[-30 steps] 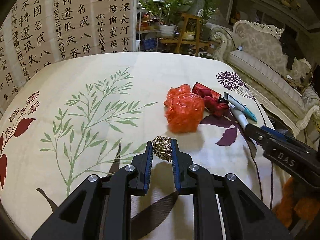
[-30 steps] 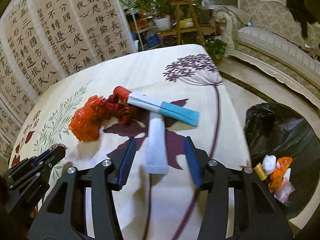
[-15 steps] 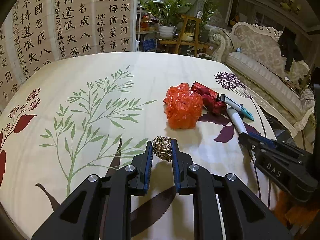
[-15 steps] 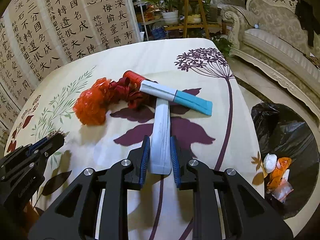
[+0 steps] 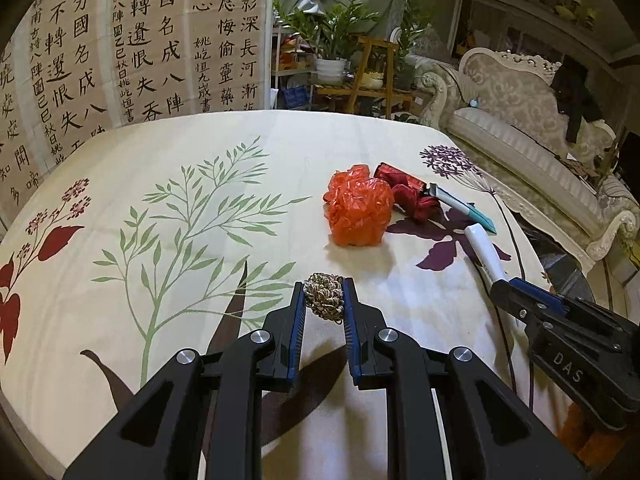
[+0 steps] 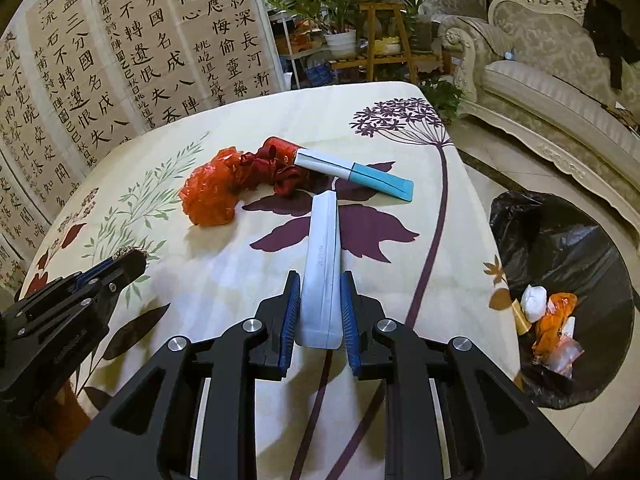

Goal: Collect trash
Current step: 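Carry the ball and white tube over the bin and open both grippers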

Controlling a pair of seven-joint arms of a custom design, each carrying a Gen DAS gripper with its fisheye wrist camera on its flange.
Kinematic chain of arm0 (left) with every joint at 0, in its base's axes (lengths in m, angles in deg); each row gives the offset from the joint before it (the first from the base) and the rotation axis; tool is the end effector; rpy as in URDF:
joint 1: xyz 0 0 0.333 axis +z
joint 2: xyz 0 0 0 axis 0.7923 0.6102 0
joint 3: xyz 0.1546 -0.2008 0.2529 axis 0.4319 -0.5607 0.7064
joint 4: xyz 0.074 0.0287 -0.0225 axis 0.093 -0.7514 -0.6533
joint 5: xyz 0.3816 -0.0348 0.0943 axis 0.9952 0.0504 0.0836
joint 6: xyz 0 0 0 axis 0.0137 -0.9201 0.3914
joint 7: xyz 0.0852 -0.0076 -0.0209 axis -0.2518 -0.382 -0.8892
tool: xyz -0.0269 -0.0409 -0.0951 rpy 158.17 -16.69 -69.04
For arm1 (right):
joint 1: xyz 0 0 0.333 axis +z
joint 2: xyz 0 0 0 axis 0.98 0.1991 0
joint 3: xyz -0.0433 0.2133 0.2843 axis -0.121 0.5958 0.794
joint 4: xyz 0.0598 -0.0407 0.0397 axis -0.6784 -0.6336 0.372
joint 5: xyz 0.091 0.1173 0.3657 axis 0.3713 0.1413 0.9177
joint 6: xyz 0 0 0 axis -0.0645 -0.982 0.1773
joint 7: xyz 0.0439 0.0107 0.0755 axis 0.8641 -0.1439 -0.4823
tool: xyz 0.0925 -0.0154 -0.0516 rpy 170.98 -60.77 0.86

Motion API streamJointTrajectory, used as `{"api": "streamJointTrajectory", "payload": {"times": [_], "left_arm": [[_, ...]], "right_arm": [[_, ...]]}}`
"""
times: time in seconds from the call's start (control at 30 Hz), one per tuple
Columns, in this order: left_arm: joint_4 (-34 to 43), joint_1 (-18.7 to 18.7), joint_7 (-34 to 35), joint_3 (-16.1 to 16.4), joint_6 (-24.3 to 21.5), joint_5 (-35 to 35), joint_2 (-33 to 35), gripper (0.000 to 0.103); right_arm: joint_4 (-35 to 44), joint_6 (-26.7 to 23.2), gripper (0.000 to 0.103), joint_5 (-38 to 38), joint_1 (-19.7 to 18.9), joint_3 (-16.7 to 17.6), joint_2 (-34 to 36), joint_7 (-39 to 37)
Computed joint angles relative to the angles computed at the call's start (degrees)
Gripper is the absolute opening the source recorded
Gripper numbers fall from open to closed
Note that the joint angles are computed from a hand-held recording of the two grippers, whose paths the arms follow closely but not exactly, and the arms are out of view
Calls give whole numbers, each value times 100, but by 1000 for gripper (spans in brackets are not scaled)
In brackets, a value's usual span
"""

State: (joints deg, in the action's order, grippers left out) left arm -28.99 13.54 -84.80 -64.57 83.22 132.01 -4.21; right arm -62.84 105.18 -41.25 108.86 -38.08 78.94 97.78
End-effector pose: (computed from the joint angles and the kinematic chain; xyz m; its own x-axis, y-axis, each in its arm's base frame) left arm 0.5813 -0.4662 0.2672 0.1385 -0.9857 0.0960 -0.7000 -0.1660 -0.6946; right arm 0.6326 0.3626 0.2632 0.3034 -0.9352 -0.1824 -0.7469 -0.1146 -0.6550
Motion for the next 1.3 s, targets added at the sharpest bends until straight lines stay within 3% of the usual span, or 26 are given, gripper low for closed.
{"api": "streamJointTrajectory", "payload": {"times": [0.4,0.67,1.07,1.3], "left_arm": [[223,-138,51,-59,12,160,69,19],[856,-267,613,-54,212,-121,440,19],[2492,-516,2438,-27,371,-1426,1457,19],[4171,-548,3998,-303,-39,-2430,2471,19]], "right_arm": [[-651,513,20,359,264,-423,-348,57],[-1086,777,20,1106,894,-1283,-495,-69],[-1503,930,20,2144,1162,-1924,-512,-320],[-1577,944,20,2562,1242,-2183,-425,-443]]}}
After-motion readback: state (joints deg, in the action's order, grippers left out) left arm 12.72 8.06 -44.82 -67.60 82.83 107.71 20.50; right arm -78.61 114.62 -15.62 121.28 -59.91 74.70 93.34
